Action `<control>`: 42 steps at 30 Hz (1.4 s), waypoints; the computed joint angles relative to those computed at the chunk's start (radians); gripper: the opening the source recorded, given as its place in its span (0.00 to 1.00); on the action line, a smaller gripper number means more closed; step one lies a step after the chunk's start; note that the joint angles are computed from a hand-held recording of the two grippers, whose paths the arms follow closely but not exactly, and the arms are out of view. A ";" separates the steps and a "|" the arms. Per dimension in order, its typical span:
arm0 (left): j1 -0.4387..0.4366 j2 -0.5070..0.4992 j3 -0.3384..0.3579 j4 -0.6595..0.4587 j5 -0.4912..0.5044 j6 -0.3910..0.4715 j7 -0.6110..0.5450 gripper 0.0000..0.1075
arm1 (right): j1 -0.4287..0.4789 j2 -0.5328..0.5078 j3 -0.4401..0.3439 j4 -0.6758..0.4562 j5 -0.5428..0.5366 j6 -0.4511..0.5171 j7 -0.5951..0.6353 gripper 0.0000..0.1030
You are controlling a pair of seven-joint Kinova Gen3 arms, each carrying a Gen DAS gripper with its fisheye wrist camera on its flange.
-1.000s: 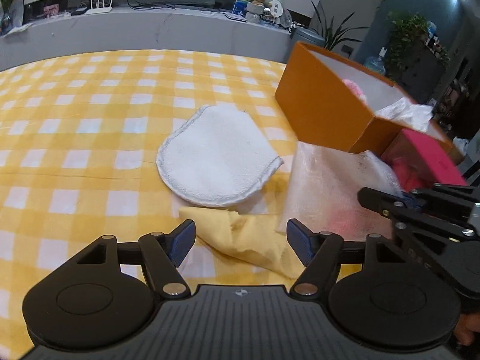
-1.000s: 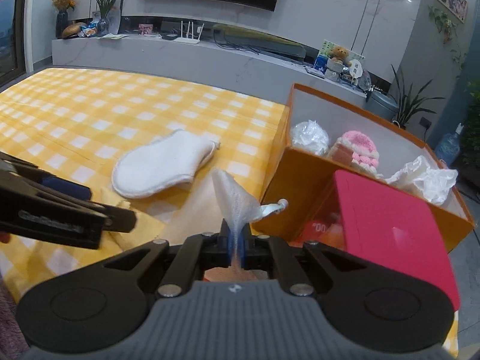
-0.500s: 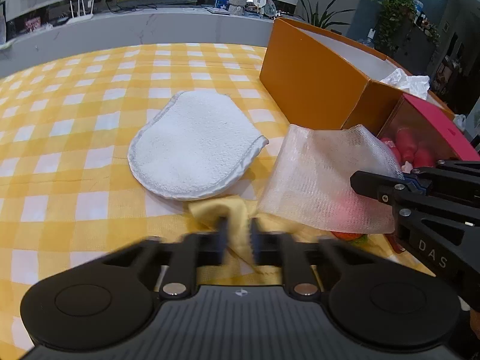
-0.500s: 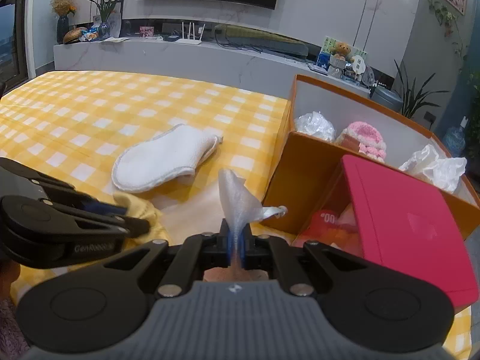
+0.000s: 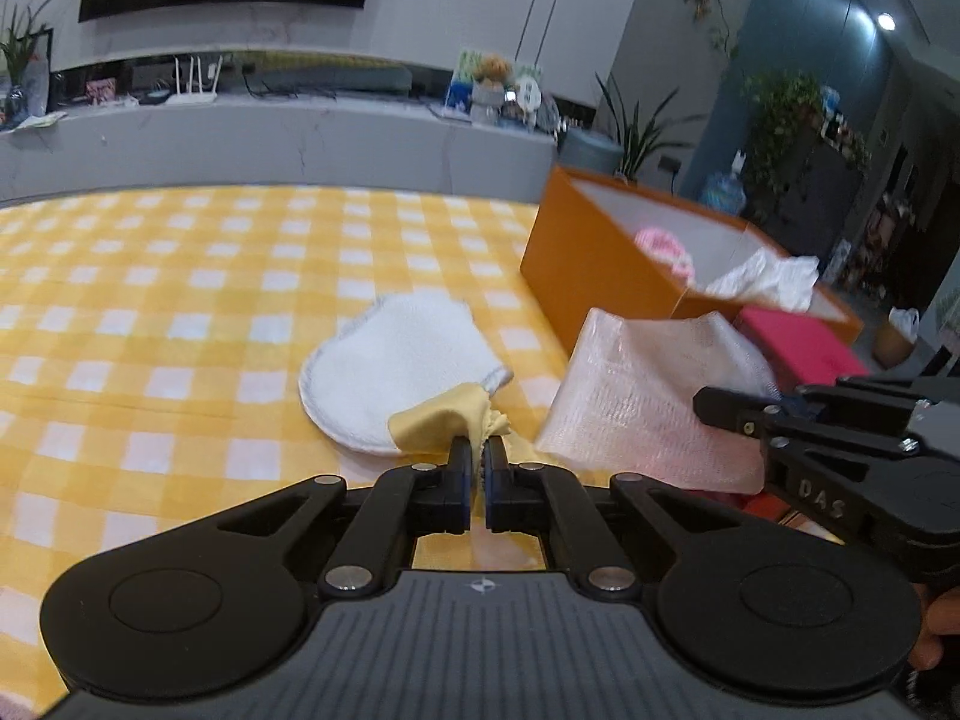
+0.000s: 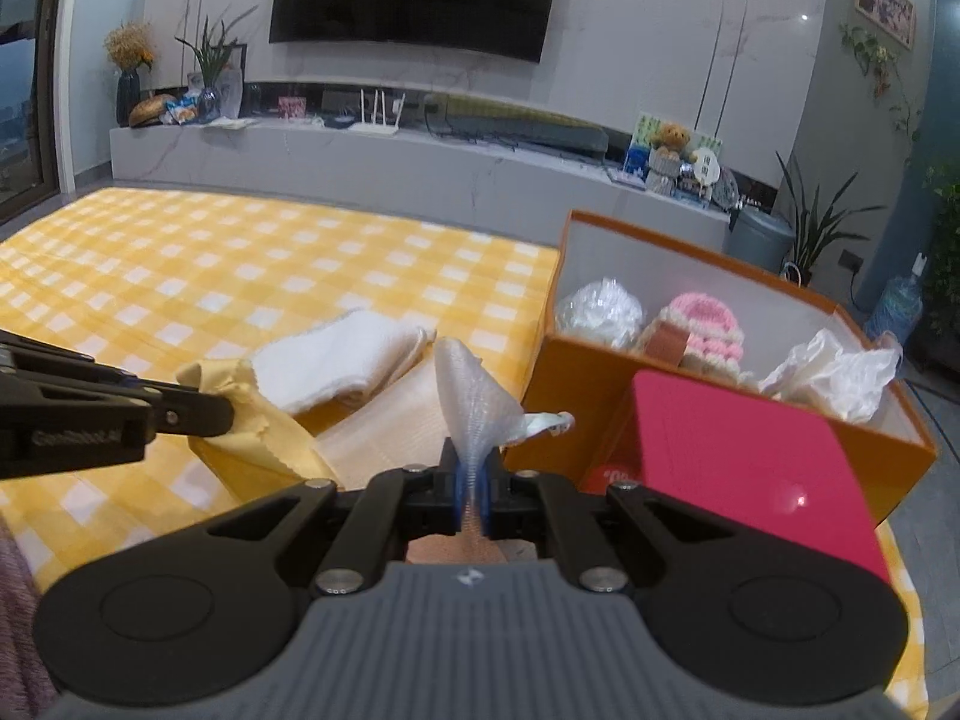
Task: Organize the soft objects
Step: 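Grasp the clear plastic bag with the right gripper while the left grasps the yellow cloth, then carry cloth and plastic bag into the orange box and open both grippers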
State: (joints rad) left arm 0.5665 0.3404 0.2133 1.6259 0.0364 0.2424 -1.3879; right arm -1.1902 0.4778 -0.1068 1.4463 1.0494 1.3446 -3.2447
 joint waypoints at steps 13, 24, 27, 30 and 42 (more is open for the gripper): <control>0.091 -0.112 -0.074 0.033 -0.061 -0.149 0.087 0.04 | -0.069 -0.062 -0.029 -0.005 0.084 0.160 -0.003 0.03; 0.059 -0.070 0.016 -0.071 -0.045 -0.182 0.015 0.04 | -0.025 -0.182 -0.088 0.025 0.142 0.242 0.128 0.02; 0.035 -0.029 0.066 -0.130 -0.037 -0.170 -0.022 0.04 | 0.015 -0.224 -0.107 0.042 0.137 0.237 0.153 0.03; 0.015 0.019 0.113 -0.200 -0.026 -0.146 -0.062 0.04 | 0.064 -0.260 -0.121 0.060 0.127 0.224 0.161 0.03; 0.080 0.226 0.128 -0.500 0.036 0.044 -0.203 0.04 | 0.315 -0.354 -0.135 0.143 -0.001 0.024 0.229 0.03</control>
State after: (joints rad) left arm 0.6465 0.5662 0.3411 1.1258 0.0726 0.2868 -1.5909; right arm -0.8750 0.1239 -0.2415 1.5889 1.0486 1.3682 -3.0152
